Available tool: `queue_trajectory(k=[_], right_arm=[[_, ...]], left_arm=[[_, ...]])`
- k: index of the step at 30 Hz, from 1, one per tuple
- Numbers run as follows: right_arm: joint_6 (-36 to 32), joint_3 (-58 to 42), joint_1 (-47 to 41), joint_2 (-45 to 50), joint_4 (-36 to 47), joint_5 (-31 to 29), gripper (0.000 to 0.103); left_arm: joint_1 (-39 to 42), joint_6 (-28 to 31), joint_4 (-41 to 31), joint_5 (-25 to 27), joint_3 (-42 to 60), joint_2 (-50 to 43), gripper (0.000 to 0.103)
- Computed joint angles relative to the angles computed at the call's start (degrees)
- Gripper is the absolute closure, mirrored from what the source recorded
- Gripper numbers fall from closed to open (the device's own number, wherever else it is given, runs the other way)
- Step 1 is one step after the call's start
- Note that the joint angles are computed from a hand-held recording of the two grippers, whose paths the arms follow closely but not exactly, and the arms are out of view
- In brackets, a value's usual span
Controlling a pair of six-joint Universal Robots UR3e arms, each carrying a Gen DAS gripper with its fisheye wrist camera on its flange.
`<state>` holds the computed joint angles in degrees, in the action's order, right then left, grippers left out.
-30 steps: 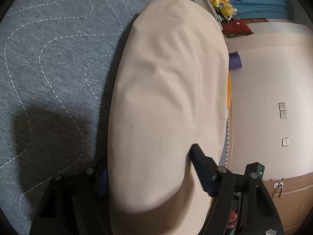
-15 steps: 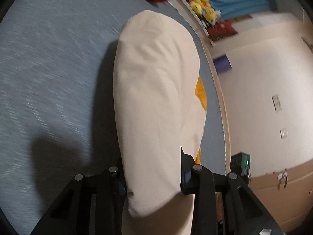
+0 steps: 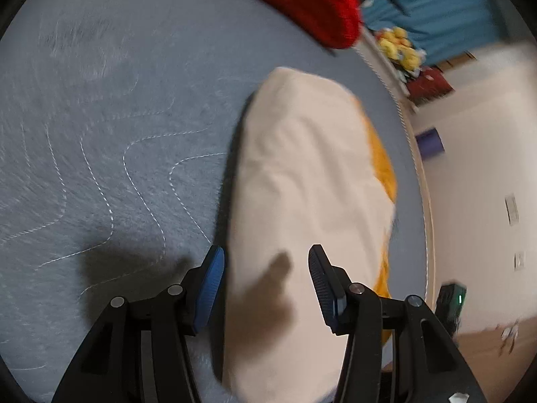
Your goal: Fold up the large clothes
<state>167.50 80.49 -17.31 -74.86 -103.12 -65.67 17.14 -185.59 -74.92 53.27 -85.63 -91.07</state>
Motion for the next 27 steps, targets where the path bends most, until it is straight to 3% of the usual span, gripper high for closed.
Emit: queue_trajectory(k=[2, 4, 5, 7, 10, 12, 14, 15, 17, 19, 24, 27], right_arm=[[-0.2, 1.9, -0.3, -1.8, -2.1, -1.6, 0.076], [0.0, 3.7, 0.0, -4.1, -2.3, -2.6, 0.075], [-1.2, 4.6, -0.9, -5.0, -1.9, -3.0, 0.075], [-2.2, 5.0, -0.4, -6.1, -1.3, -6.3, 0.073], [-3.2, 8.0, 0.3, -9.5, -1.4, -12.5, 0.063], [-2.3, 10.5, 2.0, -12.0, -3.6, -17.9, 0.062], [-0.2, 14.1, 2.4, -16.8, -7.0, -20.4, 0.062], [0.3, 15.7, 2.5, -19.2, -8.9, -21.1, 0.061], [1.9, 20.2, 2.8, -27.5, -15.2, -22.2, 0.049], [3.6, 22.6, 3.7, -34.2, -19.1, -22.3, 0.021], [4.1, 23.3, 5.0, -49.4, -18.9, -20.9, 0.000], [1.4, 21.8, 0.4, -58.3, -10.1, -15.3, 0.000]], left_arm=[[-2.2, 4.2, -4.2, 1.3, 1.5, 1.1, 0.053], [-9.1, 6.7, -5.2, 12.1, 2.6, 0.1, 0.053], [-12.2, 6.4, -3.5, 16.9, 1.6, -0.3, 0.051], [-15.0, 4.0, 0.1, 21.6, -0.7, 0.9, 0.051], [-19.0, 2.5, -1.8, 27.2, 3.0, 2.3, 0.051], [-22.2, 1.5, -2.1, 31.7, 5.2, 4.0, 0.043], [-25.1, -0.6, -2.6, 35.1, 7.1, 6.7, 0.015], [-26.2, -1.2, -2.2, 36.6, 7.0, 8.4, 0.012], [-30.0, -2.6, -2.5, 40.5, 8.3, 11.0, 0.008], [-33.5, -4.6, -3.2, 42.6, 9.7, 12.9, 0.007], [-41.1, -14.7, -3.5, 47.8, 10.4, 18.0, 0.001], [-45.5, -21.9, -3.8, 50.5, 7.8, 21.0, 0.001]])
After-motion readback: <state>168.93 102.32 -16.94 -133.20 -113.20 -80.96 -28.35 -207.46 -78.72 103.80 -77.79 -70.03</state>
